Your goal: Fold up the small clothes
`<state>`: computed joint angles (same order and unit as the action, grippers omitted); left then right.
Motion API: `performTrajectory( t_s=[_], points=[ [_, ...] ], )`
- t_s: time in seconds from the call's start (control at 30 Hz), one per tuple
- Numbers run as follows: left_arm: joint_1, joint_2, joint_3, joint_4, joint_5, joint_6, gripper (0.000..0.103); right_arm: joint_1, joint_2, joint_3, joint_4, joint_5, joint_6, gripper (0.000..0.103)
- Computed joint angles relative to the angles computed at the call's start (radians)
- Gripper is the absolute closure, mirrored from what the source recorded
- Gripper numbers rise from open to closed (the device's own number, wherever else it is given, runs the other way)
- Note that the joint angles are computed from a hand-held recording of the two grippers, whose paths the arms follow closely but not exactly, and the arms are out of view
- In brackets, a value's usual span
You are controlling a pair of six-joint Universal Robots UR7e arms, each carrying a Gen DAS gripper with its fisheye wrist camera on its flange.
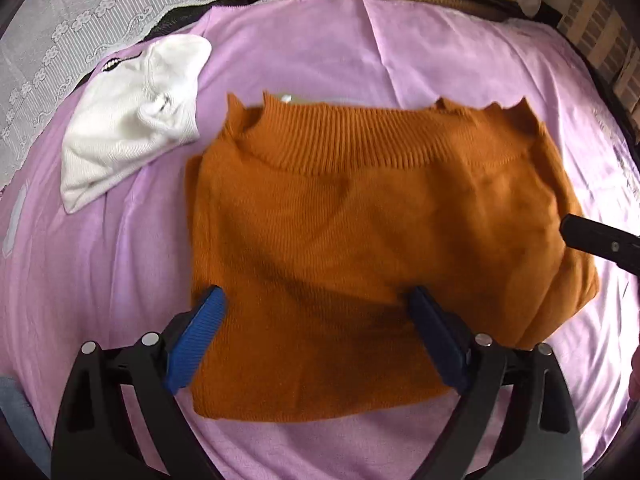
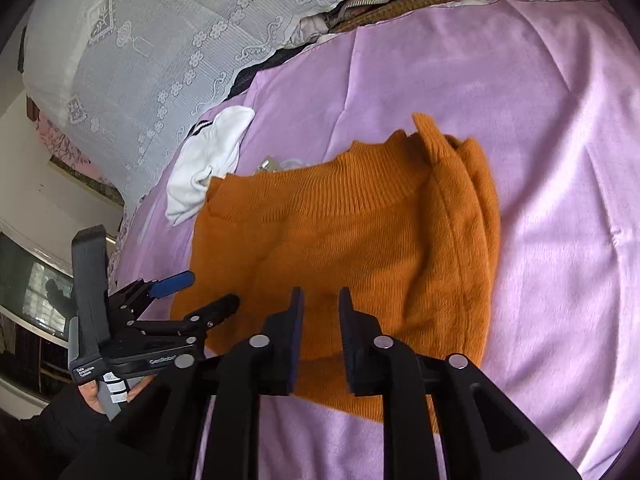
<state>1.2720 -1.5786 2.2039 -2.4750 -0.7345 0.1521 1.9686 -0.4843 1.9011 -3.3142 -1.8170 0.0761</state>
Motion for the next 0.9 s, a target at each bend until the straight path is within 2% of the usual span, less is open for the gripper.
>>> performTrajectory(
  t_s=[0.07, 0.13, 0.2, 0.3, 0.43, 0.6, 0.8, 0.9],
  points=[
    [-0.002, 0.015, 0.042, -0.082, 0.050, 0.041, 0.007, -0.008, 0.008, 0.016, 0.016, -0.018, 0.031, 0.079],
    [-0.001, 0.020, 0.056, -0.113, 0.063, 0.052, 0.006, -0.026, 0.011, 0.044, 0.002, -0.030, 0.042, 0.084],
    [-0.001, 0.010, 0.053, -0.089, 0.059, 0.030, 0.005, -0.040, 0.002, 0.071, -0.019, -0.029, 0.051, 0.098],
    [-0.007, 0.000, 0.053, -0.065, 0.067, 0.011, 0.005, -0.045, -0.024, 0.101, -0.028, -0.035, 0.087, 0.098],
    [-0.024, -0.020, 0.052, -0.019, 0.077, -0.029, 0.006, -0.002, -0.038, 0.102, -0.025, -0.080, 0.066, 0.091],
    [-0.042, -0.049, 0.050, 0.024, 0.072, -0.061, 0.006, 0.037, -0.026, 0.067, -0.004, -0.041, 0.036, 0.091],
    [-0.063, -0.064, 0.062, 0.032, 0.082, -0.064, 0.006, 0.065, 0.030, -0.021, 0.081, 0.004, 0.008, 0.090],
    [-0.056, -0.055, 0.062, 0.037, 0.089, -0.072, 0.006, 0.066, 0.054, -0.051, 0.118, 0.003, 0.004, 0.082]
  ],
)
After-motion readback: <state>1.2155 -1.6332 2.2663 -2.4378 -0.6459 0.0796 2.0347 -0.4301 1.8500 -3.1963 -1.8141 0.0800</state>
